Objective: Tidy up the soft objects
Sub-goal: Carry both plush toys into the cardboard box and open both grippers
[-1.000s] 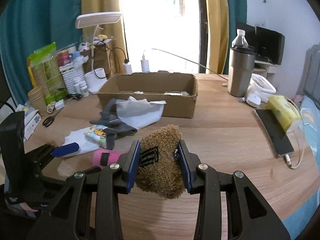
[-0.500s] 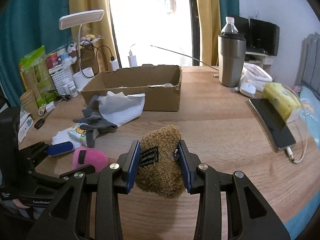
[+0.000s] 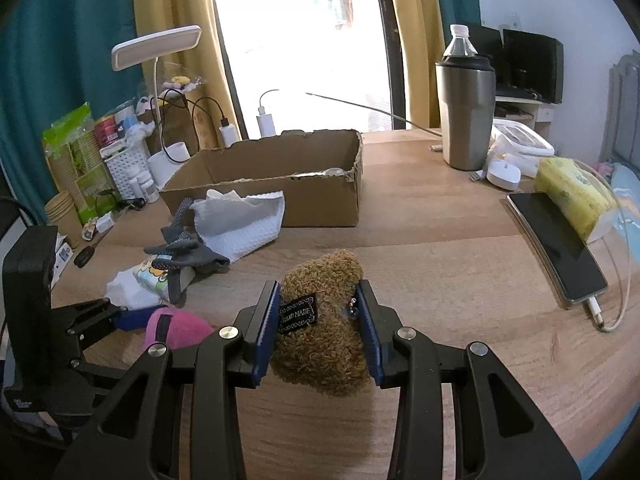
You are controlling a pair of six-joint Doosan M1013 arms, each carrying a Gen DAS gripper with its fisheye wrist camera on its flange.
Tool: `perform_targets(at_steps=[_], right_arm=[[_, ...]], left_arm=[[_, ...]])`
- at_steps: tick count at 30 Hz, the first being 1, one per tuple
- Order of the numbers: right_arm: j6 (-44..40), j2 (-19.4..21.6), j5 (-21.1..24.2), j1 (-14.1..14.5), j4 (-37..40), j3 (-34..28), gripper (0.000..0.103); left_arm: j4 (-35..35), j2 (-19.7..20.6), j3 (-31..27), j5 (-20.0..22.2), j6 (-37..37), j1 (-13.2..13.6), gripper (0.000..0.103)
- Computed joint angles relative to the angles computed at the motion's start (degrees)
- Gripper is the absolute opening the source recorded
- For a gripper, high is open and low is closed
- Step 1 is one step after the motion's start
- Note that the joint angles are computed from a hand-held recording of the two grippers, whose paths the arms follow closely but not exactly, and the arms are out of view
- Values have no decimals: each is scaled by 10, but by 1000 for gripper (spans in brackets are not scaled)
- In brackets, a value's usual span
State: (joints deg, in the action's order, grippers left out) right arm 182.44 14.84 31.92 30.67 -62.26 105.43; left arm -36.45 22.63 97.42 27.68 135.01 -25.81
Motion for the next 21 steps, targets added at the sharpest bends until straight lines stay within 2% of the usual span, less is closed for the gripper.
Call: perform_targets(at_steps=[4, 11, 21], right_arm=[[0, 0, -1, 0, -4, -2, 40], [-8, 4, 8, 0, -9, -15, 40], [-45, 9, 36, 9, -18, -48, 40]], left_arm=[[-31, -6, 7, 0, 37, 0, 61], [-167, -31, 21, -16, 188, 12, 61], [-282, -39, 5, -16, 278, 33, 61]])
